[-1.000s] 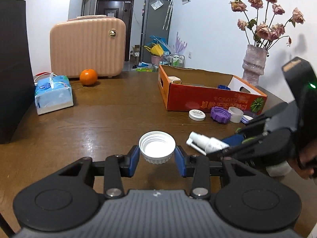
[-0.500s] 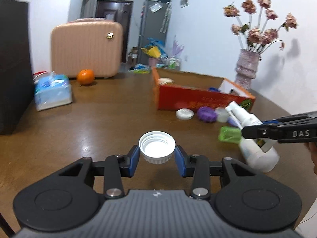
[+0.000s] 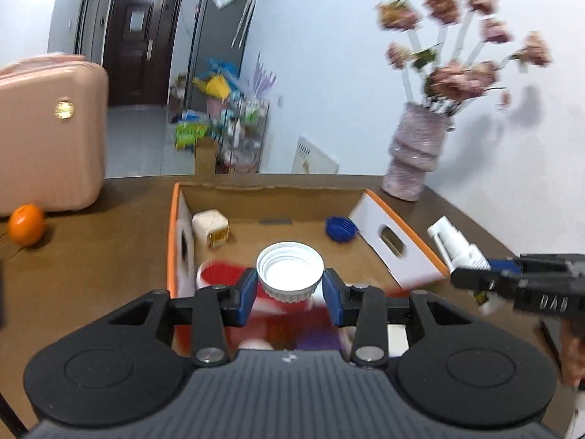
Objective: Organize rigid objects
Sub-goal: 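Carry both items into the cardboard box and open both tools to release, then withdraw both tools from the box back over the table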
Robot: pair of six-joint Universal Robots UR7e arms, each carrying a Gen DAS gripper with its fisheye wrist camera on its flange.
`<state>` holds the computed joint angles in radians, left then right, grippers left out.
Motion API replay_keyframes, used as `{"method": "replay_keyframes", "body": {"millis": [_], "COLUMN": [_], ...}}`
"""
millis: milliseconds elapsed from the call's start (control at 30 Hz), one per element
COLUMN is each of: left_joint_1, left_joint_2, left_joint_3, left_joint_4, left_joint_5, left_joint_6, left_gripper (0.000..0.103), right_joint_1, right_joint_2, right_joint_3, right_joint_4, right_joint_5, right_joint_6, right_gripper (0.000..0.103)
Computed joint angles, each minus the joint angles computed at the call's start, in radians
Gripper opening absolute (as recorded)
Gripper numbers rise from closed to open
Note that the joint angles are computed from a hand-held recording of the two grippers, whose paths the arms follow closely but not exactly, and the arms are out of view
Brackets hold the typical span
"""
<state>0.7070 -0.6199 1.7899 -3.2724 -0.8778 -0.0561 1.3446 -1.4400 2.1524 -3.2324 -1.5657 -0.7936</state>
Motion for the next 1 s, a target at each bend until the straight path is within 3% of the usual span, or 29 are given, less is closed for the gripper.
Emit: {"method": "replay_keyframes", "body": {"millis": [133,233,367,500,567,667,767,900,1000], "left_joint_1": [0.079,0.124,0.154,0.188,0.191,0.183,0.156,0.112,0.057], "left_joint_2": [0.140,0.248,0.364,0.429,0.431,0.391,0.317,0.194,0.096], "left_joint_3": [-0.313,-0.542,-0.755,-0.893,-0.880,-0.807,-0.680,-0.489,-0.310], "left_joint_4": [0.245,0.466,0.621,0.738,0.691,0.642,0.568,0.451,0.316], "left_joint_5": [0.020,0.056,0.100,0.064,0.054,0.051,0.070,0.081,0.142], "left_joint_6": [0.044,-0.021,-0.025,-0.071,-0.054,-0.031,-0.006,0.006,0.024], "left_gripper": [0.039,0.039,0.039,0.043,0.051,0.059,0.063,0.069,0.075], "right_joint_1": [0.067,0.095,0.134,0.152,0.155,0.157,0.162,0.175,0.179], "right_joint_2": [0.219,0.360,0.520,0.619,0.634,0.618,0.580,0.462,0.348], "right_joint_3": [-0.250,-0.430,-0.627,-0.733,-0.738,-0.718,-0.698,-0.581,-0.457], "right_joint_4": [0.053,0.138,0.217,0.255,0.234,0.220,0.200,0.139,0.090], "right_joint_5": [-0.193,-0.306,-0.454,-0.542,-0.555,-0.544,-0.527,-0.473,-0.420], "right_joint_6": [-0.004,0.019,-0.004,-0.025,-0.034,-0.034,-0.022,-0.019,-0.028], "right_gripper": [0.027,0.027,0.027,0.027,0.027,0.045,0.049,0.059,0.066]}}
